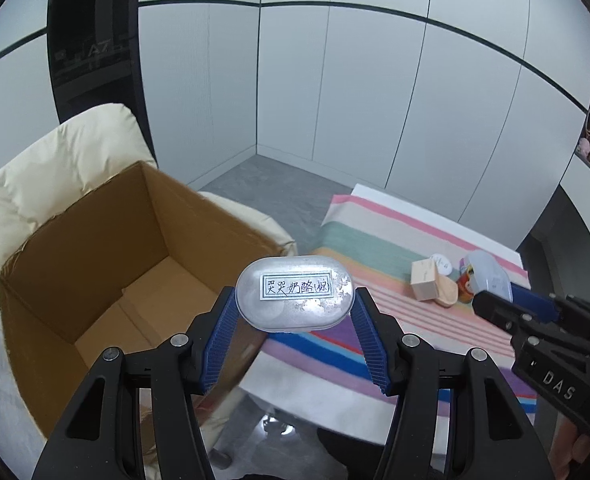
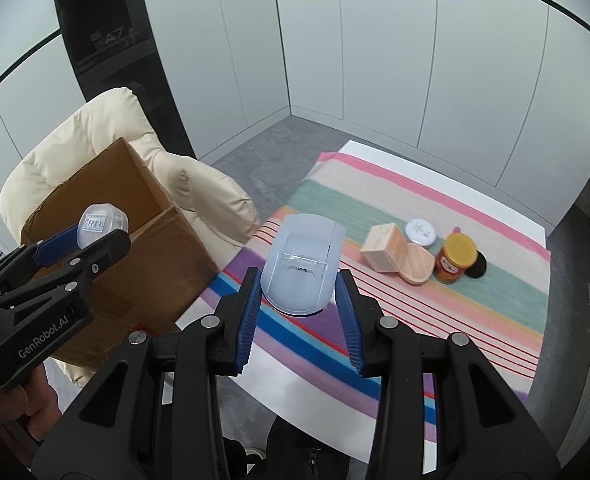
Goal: Organize objects
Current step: 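Carry the labeled box and grey case over the cardboard box with both tools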
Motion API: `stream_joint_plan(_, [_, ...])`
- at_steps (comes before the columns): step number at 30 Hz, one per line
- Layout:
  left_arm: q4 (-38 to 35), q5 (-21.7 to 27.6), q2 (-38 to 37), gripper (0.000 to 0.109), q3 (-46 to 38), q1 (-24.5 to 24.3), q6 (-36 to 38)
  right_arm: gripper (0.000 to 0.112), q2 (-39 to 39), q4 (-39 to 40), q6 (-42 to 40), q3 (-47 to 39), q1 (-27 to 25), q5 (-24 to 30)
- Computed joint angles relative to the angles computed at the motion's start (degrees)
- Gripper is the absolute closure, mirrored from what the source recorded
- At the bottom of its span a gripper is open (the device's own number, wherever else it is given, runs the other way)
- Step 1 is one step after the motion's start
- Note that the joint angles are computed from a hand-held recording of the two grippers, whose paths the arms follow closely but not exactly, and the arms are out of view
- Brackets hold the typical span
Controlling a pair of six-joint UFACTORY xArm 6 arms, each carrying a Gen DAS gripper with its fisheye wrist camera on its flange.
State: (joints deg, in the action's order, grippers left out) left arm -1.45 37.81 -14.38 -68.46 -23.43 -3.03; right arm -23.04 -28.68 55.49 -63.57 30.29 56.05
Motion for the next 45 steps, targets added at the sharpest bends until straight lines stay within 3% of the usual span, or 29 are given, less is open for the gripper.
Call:
stream_joint_plan(39, [-1.64,1.68,-4.09,0.049,4.62,15.14,3.20,0.073,20.45,-1.02,-4.93,-19.82,7.94,-4.44])
stream_joint_plan(40, [-2.34,1.36,-4.31,0.047,4.91,15.44,3.82,0.073,20.96,-0.97,-5.06,-20.39,8.17,-4.43])
stream_joint_plan(41, [-4.43,0.43,-4.79,0.039,5.55,16.01,5.55,0.073,21.47,-0.86,-5.22,-21.02,8.40,-4.41])
stream_joint_plan(44, [-4.97,-1.72,-5.68,0.006,6.52,17.52,5.53,0.073,23.12,-0.39,-5.86,-22.82,8.92,-4.46])
stream_joint_plan(45, [-3.77,-3.54,-6.46,0.006,7.55,18.21,3.90,0.073,23.79,-0.38,-6.02,-23.63,9.10,-4.45])
